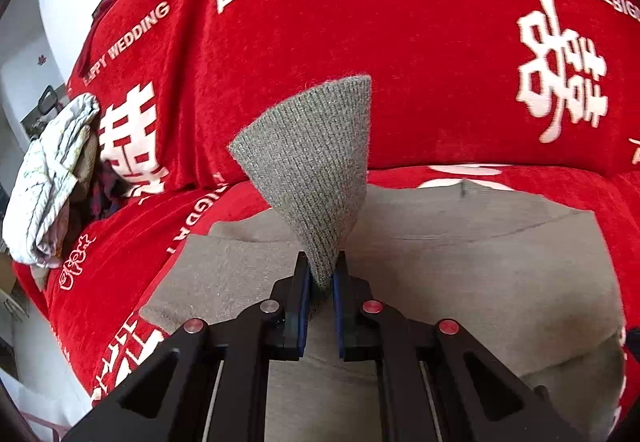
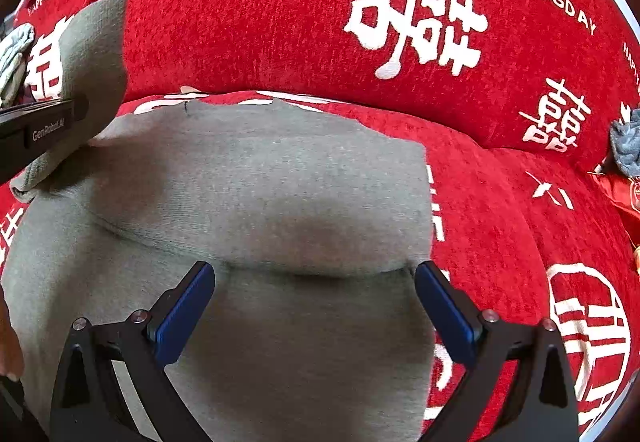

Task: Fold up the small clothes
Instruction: 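Lift the held sleeve with the left gripper and carry it across the body, then lay the sleeve onto the folded sweater and open the left gripper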

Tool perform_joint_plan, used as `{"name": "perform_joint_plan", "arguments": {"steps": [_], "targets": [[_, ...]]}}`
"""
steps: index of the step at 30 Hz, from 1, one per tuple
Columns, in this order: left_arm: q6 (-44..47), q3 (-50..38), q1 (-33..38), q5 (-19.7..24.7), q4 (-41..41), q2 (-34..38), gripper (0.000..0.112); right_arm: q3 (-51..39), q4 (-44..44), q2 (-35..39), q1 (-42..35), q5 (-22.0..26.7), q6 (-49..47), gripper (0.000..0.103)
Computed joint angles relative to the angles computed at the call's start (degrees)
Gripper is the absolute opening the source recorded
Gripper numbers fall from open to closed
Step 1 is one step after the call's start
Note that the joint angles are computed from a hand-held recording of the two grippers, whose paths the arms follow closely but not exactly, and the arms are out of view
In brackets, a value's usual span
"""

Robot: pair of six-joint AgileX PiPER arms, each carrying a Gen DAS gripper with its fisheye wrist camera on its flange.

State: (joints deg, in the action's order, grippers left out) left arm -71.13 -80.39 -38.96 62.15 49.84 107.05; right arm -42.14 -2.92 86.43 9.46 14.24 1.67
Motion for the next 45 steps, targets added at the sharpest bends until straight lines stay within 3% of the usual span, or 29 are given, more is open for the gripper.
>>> {"name": "perform_joint_plan", "arguments": {"steps": [10, 24, 45], "targets": [[3.75, -6.02, -4.46, 1.46, -1.19, 2.84, 0.011, 1.03, 9.29, -0.96, -4.42, -0.46, -10.61, 0.1], [10.29, -7.48, -6.4, -3.51, -7.66, 5.98, 0.011, 2.84, 14.39, -1.35, -8.59, -1.6, -19.23, 0.1], [16.58, -11.73, -8.23, -6.57, -12.22, 10.24, 0.011, 6.12, 23.5, -2.32, -16.16, -2.36, -32.26, 0.1]]}}
